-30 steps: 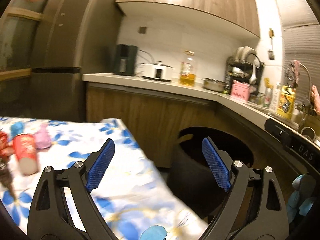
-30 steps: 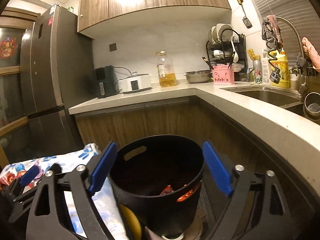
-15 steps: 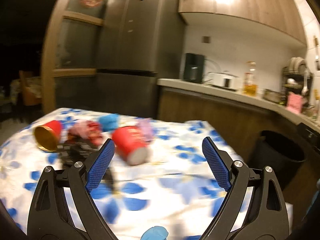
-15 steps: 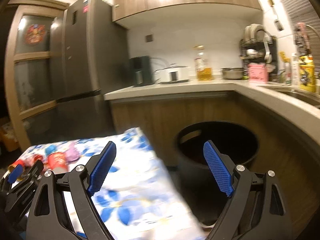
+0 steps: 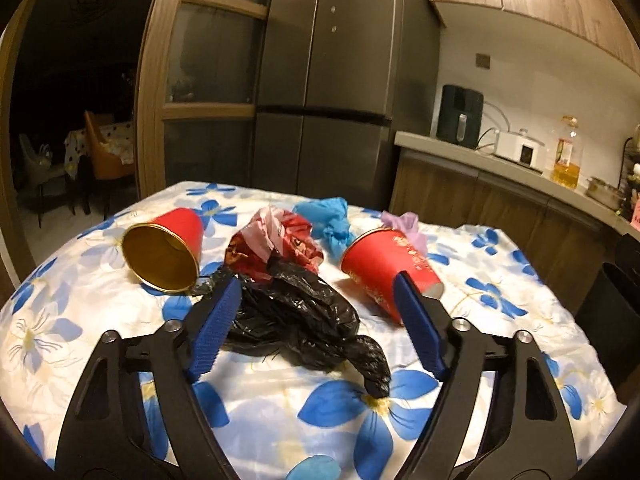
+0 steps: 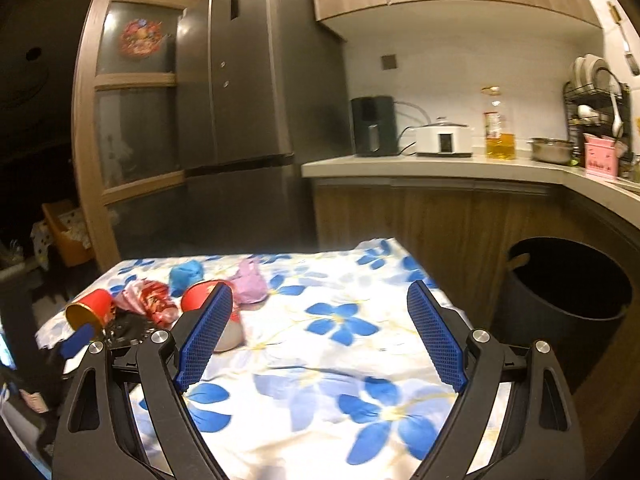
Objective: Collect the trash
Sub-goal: 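Move both open tools back toward the trash on the table, then grasp the black plastic bag with the left tool while the right tool grasps the red cup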
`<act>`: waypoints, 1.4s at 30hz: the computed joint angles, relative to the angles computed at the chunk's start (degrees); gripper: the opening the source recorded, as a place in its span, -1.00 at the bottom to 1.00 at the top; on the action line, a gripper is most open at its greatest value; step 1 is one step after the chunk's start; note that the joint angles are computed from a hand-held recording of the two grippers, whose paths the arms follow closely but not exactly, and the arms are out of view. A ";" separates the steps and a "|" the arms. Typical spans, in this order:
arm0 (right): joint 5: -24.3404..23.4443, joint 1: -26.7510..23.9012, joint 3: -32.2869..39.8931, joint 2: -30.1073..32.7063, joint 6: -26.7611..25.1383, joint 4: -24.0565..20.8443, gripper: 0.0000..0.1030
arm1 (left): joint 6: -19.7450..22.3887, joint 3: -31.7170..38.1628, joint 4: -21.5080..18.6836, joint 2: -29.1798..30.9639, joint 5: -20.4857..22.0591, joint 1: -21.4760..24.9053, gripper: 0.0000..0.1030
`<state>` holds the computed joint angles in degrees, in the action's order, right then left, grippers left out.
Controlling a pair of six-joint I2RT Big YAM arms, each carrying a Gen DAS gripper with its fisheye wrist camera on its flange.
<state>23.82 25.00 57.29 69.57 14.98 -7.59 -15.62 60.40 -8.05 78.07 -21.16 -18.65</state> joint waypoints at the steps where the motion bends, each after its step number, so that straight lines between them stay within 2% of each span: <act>1: -0.38 -0.01 0.41 0.49 0.02 -0.08 0.67 | 0.05 0.50 -0.57 0.54 0.03 -0.13 0.28; 2: -0.38 0.24 1.09 1.31 -0.04 -0.08 0.67 | 0.12 1.21 -1.43 1.28 -0.03 -0.15 0.20; 4: -0.56 0.52 1.95 2.54 -0.50 0.13 0.67 | -0.51 2.44 -3.87 2.50 0.48 0.13 -0.17; 5: -0.97 0.60 2.38 3.26 -0.81 0.35 0.67 | -1.08 3.05 -5.10 3.09 1.14 0.44 -0.27; 10: -2.87 1.09 4.84 7.15 -2.10 0.22 0.67 | -4.58 3.37 -7.63 4.03 9.51 3.52 -0.94; 11: -3.05 1.16 5.18 7.73 -2.22 0.14 0.67 | -5.19 2.75 -7.13 3.66 11.32 4.11 -0.98; 17: -4.86 1.95 7.82 11.77 -2.79 0.01 0.67 | -6.28 -4.07 -0.70 -2.96 17.52 5.64 -1.00; 20: -5.87 2.22 10.12 14.29 -2.77 -0.88 0.67 | -4.84 -6.70 0.98 -6.80 16.68 5.29 -1.00; 23: -6.73 2.32 13.40 17.48 -3.01 -2.35 0.67 | -5.21 -8.00 2.53 -9.18 17.24 6.02 -1.00; 28: -6.47 2.55 18.53 22.42 -4.02 -4.01 0.68 | -5.49 -8.36 3.55 -10.62 17.94 7.24 -1.00; 34: -9.82 1.49 22.88 26.51 -1.81 -8.49 0.67 | -5.34 -7.91 3.93 -10.00 18.59 8.13 -1.00; 38: -12.07 1.24 24.15 27.77 -1.90 -10.17 0.56 | -5.46 -7.79 4.28 -9.61 19.00 8.48 -1.00; 42: -14.15 1.17 25.23 28.70 -2.49 -11.69 0.33 | -5.40 -7.83 4.20 -9.46 19.18 8.46 -1.00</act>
